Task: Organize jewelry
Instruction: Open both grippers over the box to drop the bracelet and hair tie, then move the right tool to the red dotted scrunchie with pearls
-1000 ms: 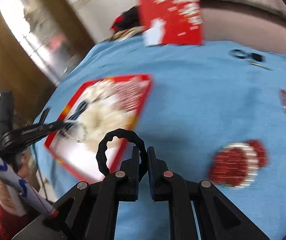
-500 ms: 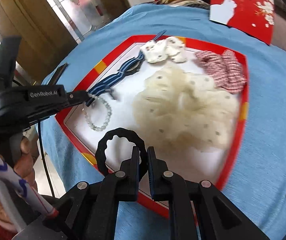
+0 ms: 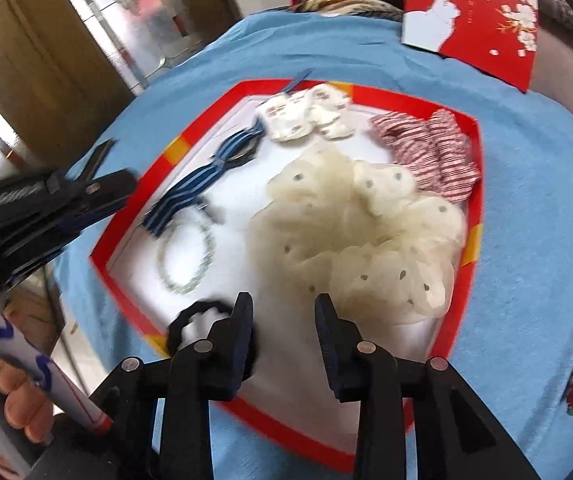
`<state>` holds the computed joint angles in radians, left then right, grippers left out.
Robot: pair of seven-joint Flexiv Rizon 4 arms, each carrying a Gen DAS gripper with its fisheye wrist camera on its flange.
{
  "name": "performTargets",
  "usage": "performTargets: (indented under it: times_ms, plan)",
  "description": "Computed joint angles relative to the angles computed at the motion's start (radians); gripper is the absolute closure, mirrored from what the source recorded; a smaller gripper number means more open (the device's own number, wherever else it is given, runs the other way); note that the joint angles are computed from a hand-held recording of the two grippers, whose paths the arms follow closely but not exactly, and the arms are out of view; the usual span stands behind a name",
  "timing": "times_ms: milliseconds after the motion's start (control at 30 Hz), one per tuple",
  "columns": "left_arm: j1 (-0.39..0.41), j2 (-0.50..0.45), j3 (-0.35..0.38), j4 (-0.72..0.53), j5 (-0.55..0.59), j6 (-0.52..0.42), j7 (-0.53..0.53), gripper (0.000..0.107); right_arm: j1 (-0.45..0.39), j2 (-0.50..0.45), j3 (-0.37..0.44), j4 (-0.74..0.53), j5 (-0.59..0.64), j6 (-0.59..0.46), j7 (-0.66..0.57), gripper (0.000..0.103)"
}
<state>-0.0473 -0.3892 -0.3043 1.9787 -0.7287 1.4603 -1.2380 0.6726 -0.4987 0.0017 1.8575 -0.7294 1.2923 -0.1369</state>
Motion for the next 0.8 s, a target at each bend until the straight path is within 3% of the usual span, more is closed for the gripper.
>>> performTargets:
  times_ms: [100,200,333,400,500,700,800]
  plan:
    - [0.002,-0.001,-0.007,0.002,-0.003,0.009,0.006,0.092,-0.002,0.008,-0.014,0.002,-0.012,-0.042,0.013,0.068]
    - [-0.004,-0.003,-0.005,-0.001,0.008,0.013,0.003,0.092,-0.008,0.038,-0.032,0.038,-0.047,0.001,0.066,0.068]
    - [-0.033,-0.008,0.028,-0.011,0.069,0.013,-0.027,0.091,-0.001,0.133,-0.067,0.131,-0.186,0.024,0.168,0.066]
    - [-0.047,-0.008,0.042,-0.013,0.104,0.017,-0.039,0.084,-0.008,0.183,-0.062,0.172,-0.254,-0.002,0.216,0.061]
    - [-0.076,-0.007,0.071,-0.016,0.167,0.029,-0.069,0.077,-0.037,0.269,-0.042,0.257,-0.331,-0.047,0.294,0.061]
    - [-0.083,-0.005,0.064,-0.016,0.234,0.029,-0.096,0.077,-0.132,0.376,0.025,0.391,-0.394,-0.075,0.424,0.061]
    - [-0.122,-0.01,0.105,-0.029,0.291,0.027,-0.129,0.076,-0.181,0.43,0.062,0.456,-0.427,-0.079,0.484,0.061]
